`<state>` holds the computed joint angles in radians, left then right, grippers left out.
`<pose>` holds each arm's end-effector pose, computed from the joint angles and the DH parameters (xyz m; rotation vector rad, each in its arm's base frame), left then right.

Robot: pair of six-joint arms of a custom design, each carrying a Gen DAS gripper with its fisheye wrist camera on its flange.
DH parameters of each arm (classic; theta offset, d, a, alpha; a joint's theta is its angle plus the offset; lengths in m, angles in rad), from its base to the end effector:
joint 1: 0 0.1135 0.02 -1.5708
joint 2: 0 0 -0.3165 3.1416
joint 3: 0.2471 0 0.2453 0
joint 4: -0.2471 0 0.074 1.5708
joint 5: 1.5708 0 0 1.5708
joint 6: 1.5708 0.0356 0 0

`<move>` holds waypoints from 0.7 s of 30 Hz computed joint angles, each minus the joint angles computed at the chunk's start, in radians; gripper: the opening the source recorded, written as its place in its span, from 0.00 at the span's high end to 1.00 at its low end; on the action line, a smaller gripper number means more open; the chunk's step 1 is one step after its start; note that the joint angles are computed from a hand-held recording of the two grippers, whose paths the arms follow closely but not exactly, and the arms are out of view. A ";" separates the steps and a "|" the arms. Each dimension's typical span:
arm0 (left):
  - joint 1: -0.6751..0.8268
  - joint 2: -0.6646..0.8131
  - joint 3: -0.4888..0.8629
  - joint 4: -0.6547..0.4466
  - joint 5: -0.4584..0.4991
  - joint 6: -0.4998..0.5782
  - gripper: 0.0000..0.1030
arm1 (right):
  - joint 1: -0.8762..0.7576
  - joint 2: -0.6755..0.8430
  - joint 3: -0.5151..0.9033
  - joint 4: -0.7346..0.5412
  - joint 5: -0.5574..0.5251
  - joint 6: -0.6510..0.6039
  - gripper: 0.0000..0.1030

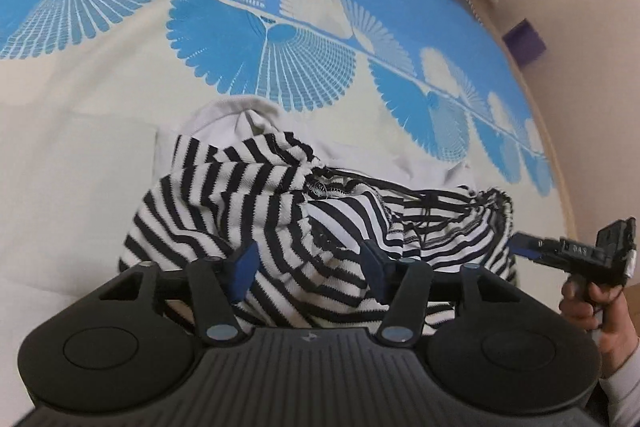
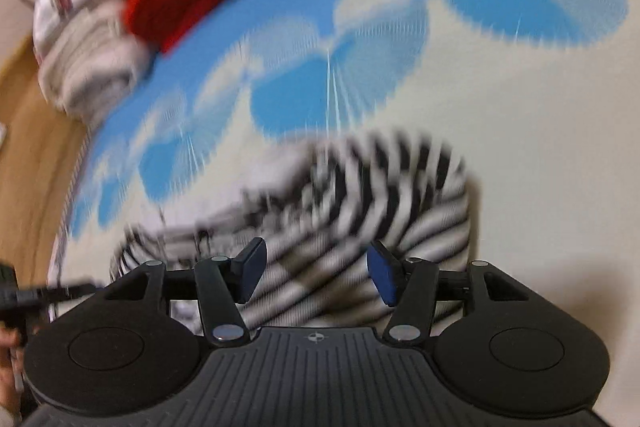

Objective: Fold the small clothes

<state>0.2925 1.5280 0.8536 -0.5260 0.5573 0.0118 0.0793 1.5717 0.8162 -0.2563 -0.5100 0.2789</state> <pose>0.2615 0.0591 0.2309 -0.2274 2.6130 -0.6663 0.2880 0.0403 0.2215 0.0648 2.5795 0.7916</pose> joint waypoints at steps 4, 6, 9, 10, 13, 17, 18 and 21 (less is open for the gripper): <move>-0.073 0.065 0.000 0.072 -0.109 -0.128 0.79 | 0.054 0.051 0.007 0.017 0.022 0.017 0.44; -0.072 0.092 0.026 0.063 -0.130 -0.151 0.90 | 0.070 0.065 0.018 0.028 0.053 0.046 0.56; 0.051 -0.009 0.010 0.182 -0.049 -0.265 0.93 | 0.077 0.030 0.016 0.109 0.133 0.137 0.99; 0.099 -0.023 -0.004 0.241 0.006 -0.334 0.93 | 0.067 0.001 -0.003 0.185 0.115 0.179 0.99; 0.094 -0.008 -0.021 0.336 -0.030 -0.419 0.93 | 0.092 -0.016 -0.023 0.402 0.126 0.250 1.00; 0.004 0.096 0.013 0.383 -0.111 -0.446 0.91 | 0.183 0.088 0.046 0.406 0.333 0.249 0.98; -0.005 0.119 0.023 0.389 -0.118 -0.453 0.86 | 0.195 0.114 0.065 0.387 0.373 0.243 0.95; 0.034 0.128 0.015 0.426 -0.044 -0.455 0.80 | 0.195 0.171 0.129 0.317 0.422 0.188 0.89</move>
<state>0.3267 1.6564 0.8690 -0.1003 0.5137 -0.4431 0.2747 1.7426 0.9448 0.0608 -0.0878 0.4673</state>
